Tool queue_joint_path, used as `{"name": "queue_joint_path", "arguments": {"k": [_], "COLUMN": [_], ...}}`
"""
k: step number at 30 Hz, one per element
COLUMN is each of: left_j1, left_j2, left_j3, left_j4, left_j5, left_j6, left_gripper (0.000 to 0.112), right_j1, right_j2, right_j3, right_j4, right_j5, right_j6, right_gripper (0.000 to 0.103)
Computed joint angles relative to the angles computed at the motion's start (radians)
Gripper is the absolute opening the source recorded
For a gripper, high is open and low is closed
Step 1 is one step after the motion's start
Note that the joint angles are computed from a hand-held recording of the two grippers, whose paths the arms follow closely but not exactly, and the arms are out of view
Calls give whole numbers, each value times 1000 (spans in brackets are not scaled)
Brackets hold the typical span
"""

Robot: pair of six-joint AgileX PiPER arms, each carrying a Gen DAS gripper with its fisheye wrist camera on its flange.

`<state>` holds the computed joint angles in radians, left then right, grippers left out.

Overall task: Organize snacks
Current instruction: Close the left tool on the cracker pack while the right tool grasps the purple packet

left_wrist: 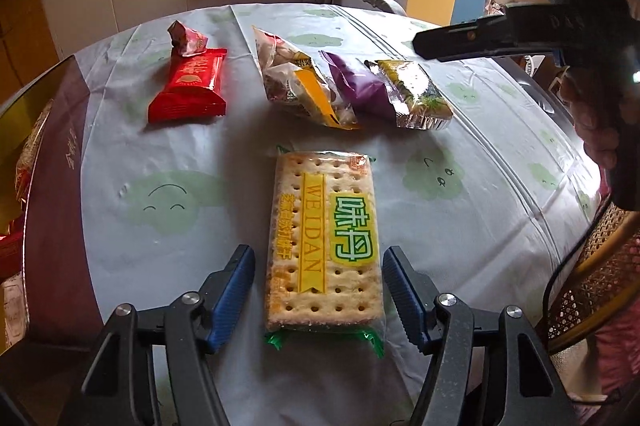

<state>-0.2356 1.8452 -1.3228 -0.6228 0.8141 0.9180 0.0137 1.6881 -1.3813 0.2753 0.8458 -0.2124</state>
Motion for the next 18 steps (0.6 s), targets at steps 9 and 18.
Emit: {"name": "queue_joint_path", "arguments": {"k": [9,18], "left_j1": [4,-21], "left_j2": [-1,1], "left_j3": [11,8], "left_j4": [-13,2], "left_j5": [-8,-13], "left_j6": [14,-6], "left_gripper": [69,80], "right_j1": [129,70], "right_j2": [182,283], "right_j3": [-173,-297], "right_j4": [-313,-181], "right_j5": [83,133], "right_j6": [33,-43], "right_gripper": [53,42]}}
